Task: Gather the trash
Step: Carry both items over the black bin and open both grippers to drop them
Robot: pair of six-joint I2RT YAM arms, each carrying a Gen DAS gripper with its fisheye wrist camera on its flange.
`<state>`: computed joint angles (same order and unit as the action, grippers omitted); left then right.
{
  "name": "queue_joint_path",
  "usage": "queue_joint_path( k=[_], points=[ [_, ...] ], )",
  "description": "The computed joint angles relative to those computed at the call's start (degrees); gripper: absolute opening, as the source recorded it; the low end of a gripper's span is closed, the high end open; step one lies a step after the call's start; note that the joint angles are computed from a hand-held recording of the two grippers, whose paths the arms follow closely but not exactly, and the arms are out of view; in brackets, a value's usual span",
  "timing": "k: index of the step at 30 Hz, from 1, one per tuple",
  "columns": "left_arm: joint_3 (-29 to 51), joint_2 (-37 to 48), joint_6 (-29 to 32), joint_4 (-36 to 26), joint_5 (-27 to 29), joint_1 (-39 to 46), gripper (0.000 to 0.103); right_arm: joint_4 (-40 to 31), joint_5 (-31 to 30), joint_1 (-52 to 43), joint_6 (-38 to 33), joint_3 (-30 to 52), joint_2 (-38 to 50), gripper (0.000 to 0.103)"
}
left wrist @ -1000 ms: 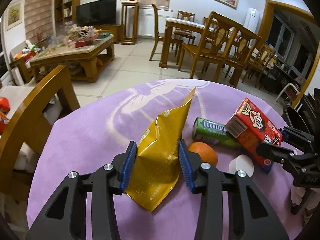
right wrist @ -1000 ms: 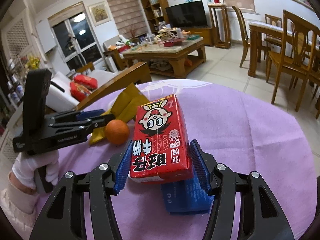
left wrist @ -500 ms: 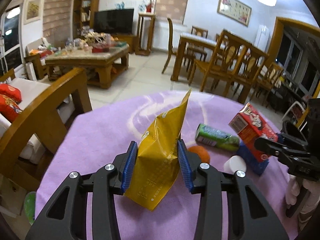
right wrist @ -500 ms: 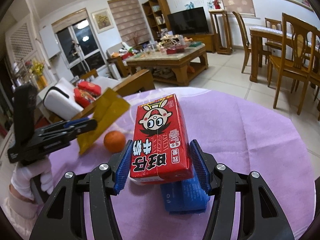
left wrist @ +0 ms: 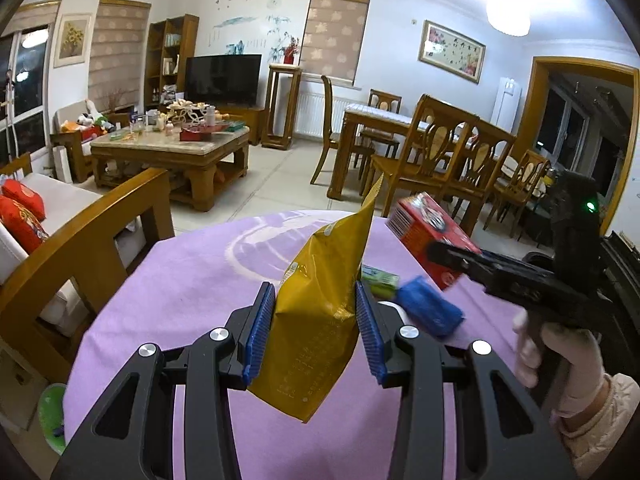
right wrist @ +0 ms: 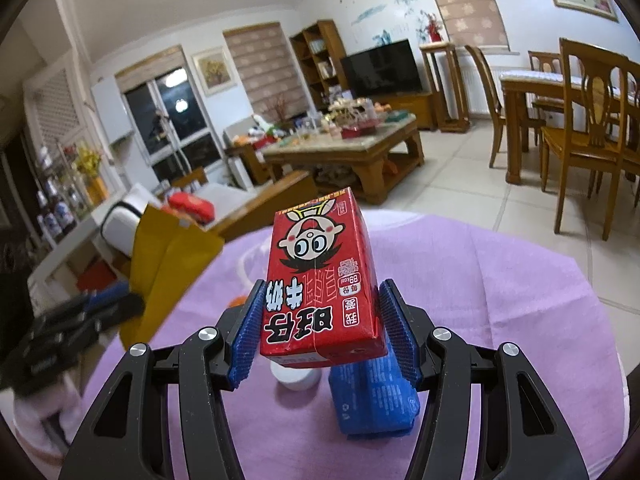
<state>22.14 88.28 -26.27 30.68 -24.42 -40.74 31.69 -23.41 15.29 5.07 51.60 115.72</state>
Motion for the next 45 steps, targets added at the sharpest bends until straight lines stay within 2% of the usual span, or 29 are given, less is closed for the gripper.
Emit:
queue_joint_path(
  k=[2,6,12,16,22,26,29,38,45],
  points=[
    [0.1,-0.4,-0.9,-0.6,-1.7,-1.9,0.04,1.9,-1.7,-0.9,1.2,-1.7,-1.3,0.057],
    [1.1,-0.7,-3.0,-2.6,-5.3,-7.0,0.04,0.9,-5.7,-3.2,3.8,-4.7,-6.5,0.057],
    [7.1,4.5,-3.5,-2.9,-7.3,-13.0,0.04,2.8,-15.6,-11.7,5.5,-16.9,-21.3,0.057],
    [13.4,10.5,-2.5,-1.9,-6.2,-16.0,0.04,2.4,-24.5,-24.1,4.4,-24.4,-30.5,0.057],
    [26.8,21.5,-0.5,-3.4,-3.2,-20.0,0.04,-3.6,-36.7,-44.7,-1.2,-26.9,-35.0,0.057],
    [36.2,28.2,1.1,-5.2,-0.4,-21.4,0.04,-10.2,-44.2,-58.4,-7.9,-23.1,-30.8,0.057],
    [42.8,32.6,2.6,-7.5,1.4,-22.2,0.04,-15.7,-47.7,-66.1,-13.0,-18.3,-25.5,0.057],
    [65.0,46.1,6.7,-17.2,5.9,-24.0,0.04,-24.1,-51.0,-80.1,-20.1,-1.8,-7.5,0.057],
    [79.3,54.7,8.9,-24.6,7.7,-25.0,0.04,-27.5,-51.6,-84.3,-22.7,7.5,2.6,0.057]
  ],
)
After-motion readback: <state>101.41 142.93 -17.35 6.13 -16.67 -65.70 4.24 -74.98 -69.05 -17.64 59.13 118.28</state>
